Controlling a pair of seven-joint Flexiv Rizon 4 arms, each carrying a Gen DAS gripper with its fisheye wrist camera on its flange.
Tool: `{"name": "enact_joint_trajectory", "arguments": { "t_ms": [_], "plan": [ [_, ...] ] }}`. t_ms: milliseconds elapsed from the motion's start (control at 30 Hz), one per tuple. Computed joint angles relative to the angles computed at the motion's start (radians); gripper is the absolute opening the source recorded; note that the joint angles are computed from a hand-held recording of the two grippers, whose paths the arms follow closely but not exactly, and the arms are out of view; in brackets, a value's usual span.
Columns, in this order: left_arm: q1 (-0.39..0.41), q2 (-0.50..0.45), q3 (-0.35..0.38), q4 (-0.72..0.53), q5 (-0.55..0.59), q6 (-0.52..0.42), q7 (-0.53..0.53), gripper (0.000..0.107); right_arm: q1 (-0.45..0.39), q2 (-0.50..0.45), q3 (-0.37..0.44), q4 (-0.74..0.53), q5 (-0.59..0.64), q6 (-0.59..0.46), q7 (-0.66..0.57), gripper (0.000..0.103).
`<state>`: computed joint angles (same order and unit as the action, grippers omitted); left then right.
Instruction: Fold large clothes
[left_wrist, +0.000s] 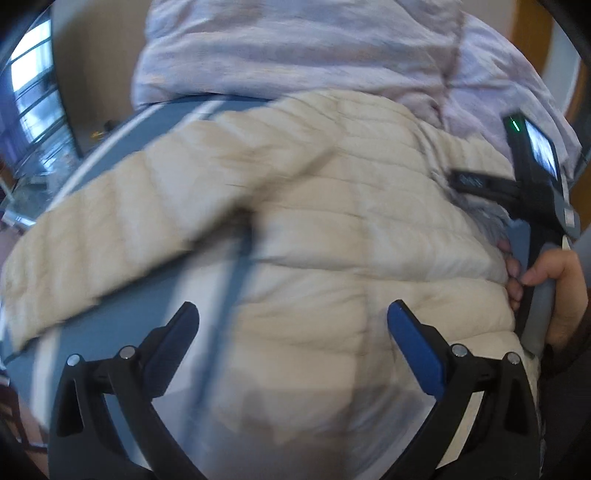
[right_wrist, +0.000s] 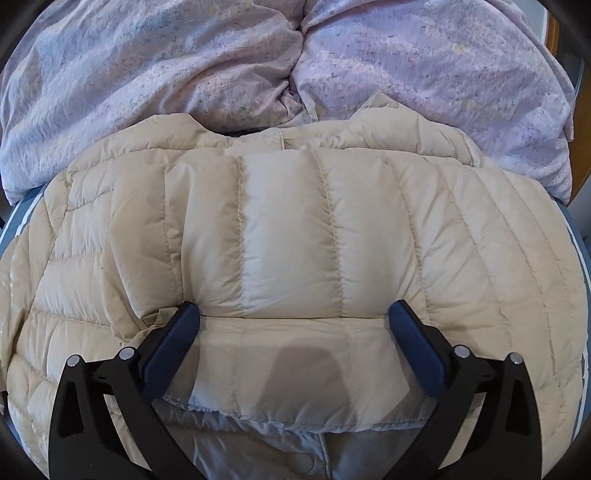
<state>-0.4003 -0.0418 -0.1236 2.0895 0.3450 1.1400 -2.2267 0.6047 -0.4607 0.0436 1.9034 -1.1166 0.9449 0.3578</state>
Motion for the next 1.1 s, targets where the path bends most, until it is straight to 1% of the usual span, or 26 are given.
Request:
{"name": "enact_joint_trajectory", "arguments": {
  "t_ms": [33, 100, 167, 200, 233, 333, 433, 467, 533, 567, 633, 700, 800, 900, 1000, 1067, 1100],
  "plan": [
    [0.011, 0.043, 0.021, 0.031, -0.004, -0.008, 0.001, 0.101, -0.001, 0.001, 0.002, 0.002, 0.002, 0.001, -0.002, 0.102],
    [0.041, 0.098, 0.038, 0.076, 0.0, -0.011, -0.006, 0.101, -0.003, -0.001, -0.002, 0.001, -0.003, 0.007, -0.001, 0.102],
    [0.091, 0.17, 0.062, 0.132, 0.012, -0.027, -0.019, 0.101, -0.002, 0.002, -0.004, 0.005, -0.013, 0.007, 0.008, 0.102],
    [0.115, 0.189, 0.065, 0.148, 0.017, -0.032, -0.023, 0.101, -0.001, 0.003, -0.005, 0.007, -0.017, 0.006, 0.013, 0.102],
    [0.148, 0.225, 0.079, 0.17, 0.025, -0.057, -0.03, 0.101, -0.001, 0.004, -0.004, 0.009, -0.021, 0.005, 0.018, 0.102],
    [0.222, 0.283, 0.109, 0.222, 0.015, -0.069, -0.009, 0.101, -0.003, 0.006, -0.002, 0.014, -0.027, 0.006, 0.024, 0.102],
    [0.297, 0.316, 0.11, 0.245, 0.018, -0.1, -0.004, 0.101, -0.004, 0.008, 0.001, 0.017, -0.032, 0.004, 0.03, 0.102],
    [0.313, 0.322, 0.106, 0.254, 0.012, -0.1, 0.0, 0.099, -0.005, 0.006, 0.001, 0.016, -0.034, 0.005, 0.031, 0.102],
    [0.344, 0.325, 0.103, 0.269, -0.011, -0.101, 0.016, 0.091, -0.005, 0.006, 0.003, 0.016, -0.032, 0.003, 0.031, 0.102],
    [0.354, 0.322, 0.105, 0.277, -0.027, -0.096, 0.025, 0.088, -0.005, 0.006, 0.003, 0.016, -0.033, 0.003, 0.031, 0.102],
    [0.364, 0.315, 0.118, 0.301, -0.073, -0.074, 0.055, 0.08, -0.003, 0.015, 0.006, 0.027, -0.04, 0.003, 0.039, 0.102],
    [0.369, 0.319, 0.13, 0.33, -0.119, -0.05, 0.079, 0.075, -0.004, 0.023, 0.009, 0.037, -0.047, 0.004, 0.045, 0.102],
    [0.377, 0.32, 0.144, 0.371, -0.182, 0.0, 0.11, 0.072, -0.008, 0.025, 0.012, 0.041, -0.052, 0.006, 0.048, 0.102],
    [0.384, 0.309, 0.144, 0.391, -0.233, 0.031, 0.13, 0.067, -0.01, 0.027, 0.014, 0.043, -0.054, 0.006, 0.05, 0.102],
    [0.399, 0.304, 0.134, 0.403, -0.245, 0.066, 0.118, 0.062, -0.012, 0.026, 0.015, 0.042, -0.055, 0.008, 0.051, 0.102],
    [0.41, 0.297, 0.127, 0.405, -0.246, 0.083, 0.108, 0.05, -0.012, 0.026, 0.015, 0.041, -0.055, 0.007, 0.051, 0.102],
    [0.409, 0.294, 0.129, 0.408, -0.255, 0.094, 0.11, 0.039, -0.012, 0.026, 0.015, 0.041, -0.055, 0.007, 0.051, 0.102]
  ]
}}
